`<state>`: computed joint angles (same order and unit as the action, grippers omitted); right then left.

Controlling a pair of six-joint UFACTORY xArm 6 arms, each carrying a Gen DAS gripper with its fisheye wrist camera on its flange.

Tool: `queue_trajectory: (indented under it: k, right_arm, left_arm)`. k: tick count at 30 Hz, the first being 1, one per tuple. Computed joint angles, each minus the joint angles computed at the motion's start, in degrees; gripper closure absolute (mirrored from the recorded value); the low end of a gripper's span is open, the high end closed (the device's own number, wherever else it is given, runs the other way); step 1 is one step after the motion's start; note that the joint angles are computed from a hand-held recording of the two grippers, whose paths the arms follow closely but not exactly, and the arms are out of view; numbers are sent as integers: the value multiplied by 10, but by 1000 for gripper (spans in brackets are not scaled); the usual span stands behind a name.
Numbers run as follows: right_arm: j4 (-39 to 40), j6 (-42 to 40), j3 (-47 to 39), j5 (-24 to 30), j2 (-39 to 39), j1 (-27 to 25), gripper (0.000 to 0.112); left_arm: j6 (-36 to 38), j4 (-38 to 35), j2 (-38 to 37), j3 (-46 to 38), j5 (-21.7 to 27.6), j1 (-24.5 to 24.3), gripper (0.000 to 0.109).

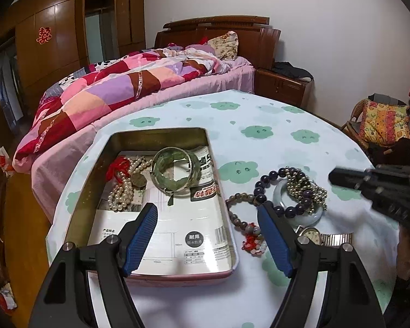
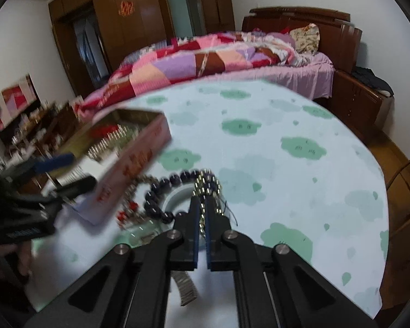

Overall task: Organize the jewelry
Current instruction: 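Lower the right tool onto the gold beaded chain and close it, then lift the gold beaded chain with the right tool off the table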

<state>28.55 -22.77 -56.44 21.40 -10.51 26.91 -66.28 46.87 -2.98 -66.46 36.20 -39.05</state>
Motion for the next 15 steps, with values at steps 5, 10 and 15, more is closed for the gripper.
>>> queue_trajectory:
  k: [5, 10, 15]
  right_arm:
    - [40, -27, -9, 2, -16, -5, 108]
    - [-43, -1, -23, 30, 12, 0, 74]
    - [-158, 59, -14, 28, 33, 8, 68]
  left_arm:
    - [14, -3, 9, -11, 0, -9, 33]
    - [19, -4, 15, -17, 9, -11, 33]
    - [21, -13, 18, -17, 5, -8, 33]
